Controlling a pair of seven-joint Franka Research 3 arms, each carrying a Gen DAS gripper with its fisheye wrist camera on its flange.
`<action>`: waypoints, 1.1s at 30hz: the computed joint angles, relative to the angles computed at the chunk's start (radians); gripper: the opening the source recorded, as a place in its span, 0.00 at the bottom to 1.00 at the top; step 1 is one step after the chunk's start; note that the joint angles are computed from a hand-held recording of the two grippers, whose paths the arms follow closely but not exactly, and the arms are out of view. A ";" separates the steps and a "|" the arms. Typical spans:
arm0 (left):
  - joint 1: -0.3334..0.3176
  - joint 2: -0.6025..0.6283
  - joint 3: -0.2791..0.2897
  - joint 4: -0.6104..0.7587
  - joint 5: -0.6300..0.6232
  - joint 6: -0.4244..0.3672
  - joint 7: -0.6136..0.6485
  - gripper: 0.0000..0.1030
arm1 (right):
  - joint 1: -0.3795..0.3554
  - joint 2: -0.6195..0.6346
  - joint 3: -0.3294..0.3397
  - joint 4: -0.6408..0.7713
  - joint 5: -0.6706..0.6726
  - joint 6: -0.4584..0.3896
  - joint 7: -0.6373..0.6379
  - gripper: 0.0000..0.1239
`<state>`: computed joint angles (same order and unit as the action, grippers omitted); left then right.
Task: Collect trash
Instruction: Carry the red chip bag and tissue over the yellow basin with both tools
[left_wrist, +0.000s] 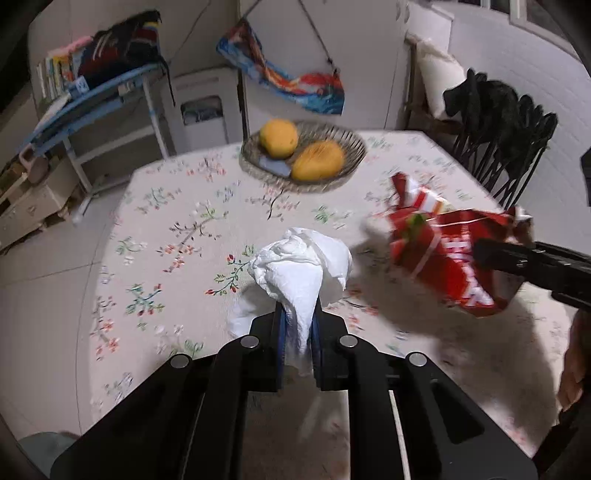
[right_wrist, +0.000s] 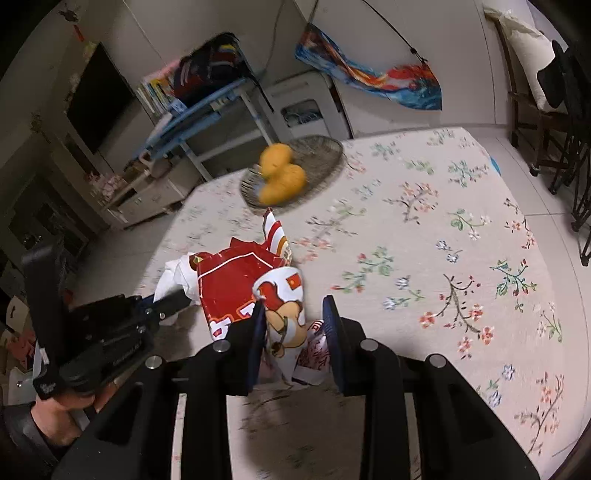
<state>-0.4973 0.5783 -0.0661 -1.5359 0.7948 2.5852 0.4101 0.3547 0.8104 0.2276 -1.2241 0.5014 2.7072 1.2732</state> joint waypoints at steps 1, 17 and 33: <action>-0.010 -0.022 0.008 -0.025 0.018 0.011 -0.024 0.11 | -0.006 -0.024 0.011 -0.035 0.010 0.021 -0.016 0.25; -0.014 -0.360 -0.103 -0.400 0.322 -0.057 -0.468 0.11 | -0.132 -0.335 0.201 -0.485 0.393 0.274 -0.342 0.25; -0.020 -0.490 -0.241 -0.557 0.373 -0.189 -0.600 0.11 | -0.119 -0.502 0.235 -0.681 0.891 0.317 -0.760 0.25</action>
<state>-0.5178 0.0886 -0.3071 -2.0933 1.1678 2.3958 -0.1899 0.2360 0.3085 0.4621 -1.9046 1.3920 3.0244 0.5129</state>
